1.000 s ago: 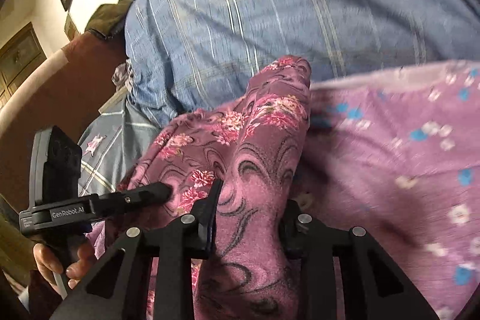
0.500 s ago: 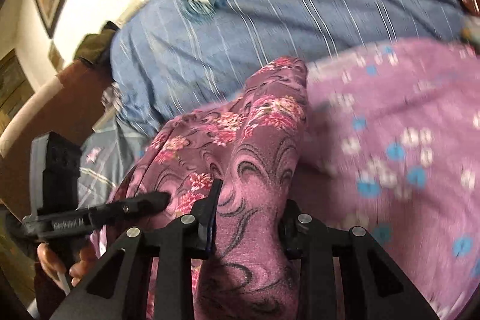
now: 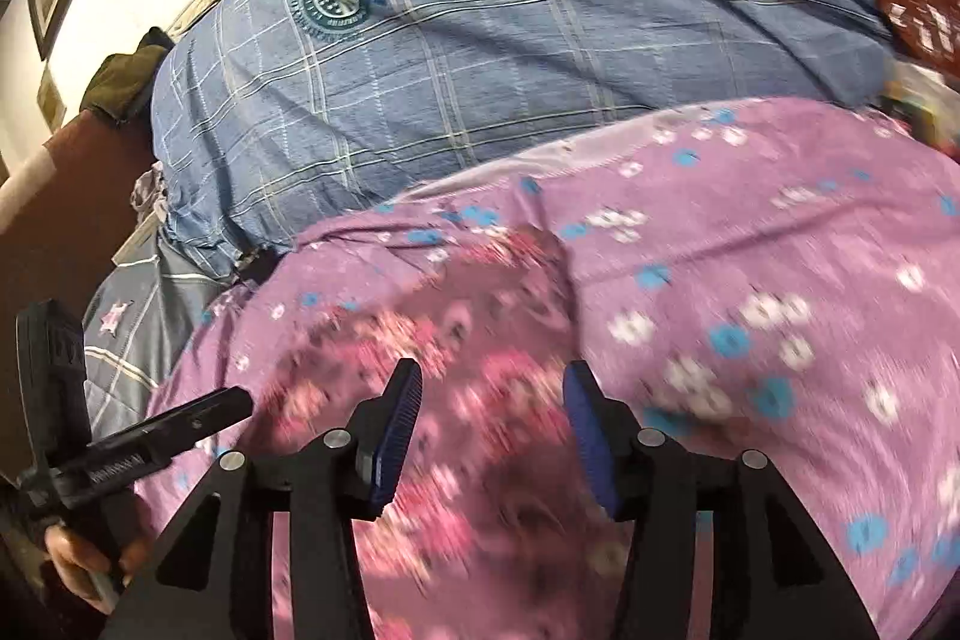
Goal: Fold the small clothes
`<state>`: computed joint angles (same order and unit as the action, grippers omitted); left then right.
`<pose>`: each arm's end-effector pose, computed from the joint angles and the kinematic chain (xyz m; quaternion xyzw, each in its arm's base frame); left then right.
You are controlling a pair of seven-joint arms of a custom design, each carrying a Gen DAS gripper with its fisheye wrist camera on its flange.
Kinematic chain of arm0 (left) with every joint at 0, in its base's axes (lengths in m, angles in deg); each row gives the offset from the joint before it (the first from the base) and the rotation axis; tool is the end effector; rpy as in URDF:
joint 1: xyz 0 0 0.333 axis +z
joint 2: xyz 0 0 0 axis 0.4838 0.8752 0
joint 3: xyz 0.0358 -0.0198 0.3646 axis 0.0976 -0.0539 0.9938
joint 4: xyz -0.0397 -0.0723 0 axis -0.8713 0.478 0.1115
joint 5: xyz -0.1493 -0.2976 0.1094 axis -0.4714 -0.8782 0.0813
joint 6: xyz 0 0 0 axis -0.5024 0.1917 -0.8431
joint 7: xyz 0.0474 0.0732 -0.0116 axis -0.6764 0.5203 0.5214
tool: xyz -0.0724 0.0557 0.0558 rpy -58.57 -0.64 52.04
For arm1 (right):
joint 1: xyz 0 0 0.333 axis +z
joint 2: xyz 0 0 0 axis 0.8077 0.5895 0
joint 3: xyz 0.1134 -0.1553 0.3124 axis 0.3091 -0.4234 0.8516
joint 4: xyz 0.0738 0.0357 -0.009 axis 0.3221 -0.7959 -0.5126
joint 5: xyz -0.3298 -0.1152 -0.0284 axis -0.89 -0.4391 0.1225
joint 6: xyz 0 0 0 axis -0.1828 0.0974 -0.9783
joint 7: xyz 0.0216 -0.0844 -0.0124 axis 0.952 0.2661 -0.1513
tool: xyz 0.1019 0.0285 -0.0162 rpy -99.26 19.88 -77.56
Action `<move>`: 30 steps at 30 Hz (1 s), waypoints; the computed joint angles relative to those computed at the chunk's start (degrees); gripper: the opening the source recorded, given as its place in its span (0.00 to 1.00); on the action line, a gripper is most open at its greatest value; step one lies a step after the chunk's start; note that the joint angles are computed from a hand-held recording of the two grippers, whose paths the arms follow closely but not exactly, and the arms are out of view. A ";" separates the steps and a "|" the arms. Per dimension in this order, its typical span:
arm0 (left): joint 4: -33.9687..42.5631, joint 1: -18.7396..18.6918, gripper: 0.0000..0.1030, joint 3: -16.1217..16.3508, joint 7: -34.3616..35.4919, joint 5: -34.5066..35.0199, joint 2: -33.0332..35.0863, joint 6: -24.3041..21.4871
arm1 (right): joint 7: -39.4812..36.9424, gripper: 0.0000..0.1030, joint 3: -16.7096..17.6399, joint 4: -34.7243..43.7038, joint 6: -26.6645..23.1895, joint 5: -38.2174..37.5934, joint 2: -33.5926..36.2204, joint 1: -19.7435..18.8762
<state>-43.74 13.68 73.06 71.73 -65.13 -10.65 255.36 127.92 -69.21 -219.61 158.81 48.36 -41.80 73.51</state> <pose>0.4397 -0.2790 0.5659 -0.6296 0.6719 -0.3751 0.1066 0.4165 0.2581 0.5995 -0.6260 0.6556 -0.1546 0.3929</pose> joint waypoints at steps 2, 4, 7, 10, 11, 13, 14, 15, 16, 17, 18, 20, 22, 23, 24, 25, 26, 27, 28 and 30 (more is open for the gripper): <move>2.44 -1.26 0.59 0.75 3.67 -5.26 3.20 -0.41 | -10.81 0.33 -4.56 3.60 0.20 11.95 3.99 5.59; 5.94 -1.53 0.59 1.55 -1.31 0.34 6.43 -4.80 | -18.85 0.31 -5.69 7.96 -1.90 21.86 8.04 7.29; 9.28 -2.34 0.68 2.91 -4.23 1.89 10.43 -9.62 | -23.03 0.30 -4.12 14.23 -8.10 29.31 14.20 4.90; 9.79 -2.73 0.70 3.47 -3.02 -0.08 10.54 -10.05 | -25.92 0.33 -1.61 15.71 -10.47 33.93 16.99 1.93; 9.56 -3.08 0.70 3.89 -3.46 0.90 10.19 -9.83 | -26.51 0.34 -1.00 15.44 -10.58 34.29 16.20 1.46; 8.54 -3.72 0.70 4.61 -5.97 3.53 8.75 -9.39 | -26.44 0.34 -0.65 14.49 -11.30 33.07 14.51 1.32; 8.18 -3.82 0.69 4.65 -6.94 4.65 7.78 -9.37 | -26.06 0.35 -0.61 12.19 -9.91 32.23 12.37 1.49; 7.03 -3.81 0.69 4.51 -7.69 5.84 6.37 -8.34 | -25.44 0.35 -0.74 10.55 -9.33 31.33 10.70 1.65; 5.45 -3.69 0.69 4.24 -8.56 7.54 4.62 -6.88 | -24.25 0.38 -0.85 8.23 -8.88 29.81 8.29 1.90; 3.66 -3.37 0.69 3.74 -10.57 10.60 2.56 -5.86 | -23.25 0.41 -0.95 6.16 -8.62 28.43 6.01 2.16; 2.36 -2.70 0.69 2.85 -12.49 13.25 0.73 -5.73 | -22.45 0.41 -1.03 4.41 -8.48 27.17 4.06 2.45; -0.62 -0.73 0.69 0.06 -17.13 18.33 -3.13 -6.43 | -21.43 0.41 -1.00 -0.15 -8.42 25.08 -0.97 3.40; -3.17 0.79 0.70 -2.53 -19.88 19.30 -6.13 -7.14 | -20.40 0.41 -1.08 -4.44 -8.16 23.84 -5.46 4.68; -4.87 1.19 0.70 -3.70 -20.63 19.30 -7.60 -6.78 | -19.02 0.41 -0.39 -6.86 -8.42 22.56 -7.73 5.00; -6.26 1.86 0.70 -5.45 -21.53 20.10 -8.79 -7.29 | -17.59 0.41 0.18 -8.17 -9.08 21.09 -8.89 4.96; -6.40 3.21 0.71 -7.60 -22.97 21.87 -8.86 -8.61 | -15.97 0.40 0.82 -9.73 -9.67 19.73 -9.94 4.94; -6.50 4.83 0.73 -10.41 -25.60 25.07 -8.67 -11.32 | -15.03 0.40 0.61 -11.30 -9.81 19.60 -10.59 5.70; -6.25 5.45 0.77 -11.90 -27.46 27.45 -7.68 -13.63 | -14.24 0.40 0.31 -12.56 -10.07 19.81 -9.98 6.56; -6.02 4.48 0.77 -11.58 -27.72 27.06 -6.57 -15.42 | -14.76 0.39 -0.17 -12.34 -11.55 20.09 -8.56 7.22; -6.73 1.47 0.76 -8.51 -26.47 21.35 -8.22 -15.54 | -9.84 0.38 2.61 -11.50 -13.57 14.39 -8.62 4.95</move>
<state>-50.46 15.15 64.55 45.25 -43.77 -18.87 239.82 118.07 -66.59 -231.11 145.24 62.75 -50.42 78.46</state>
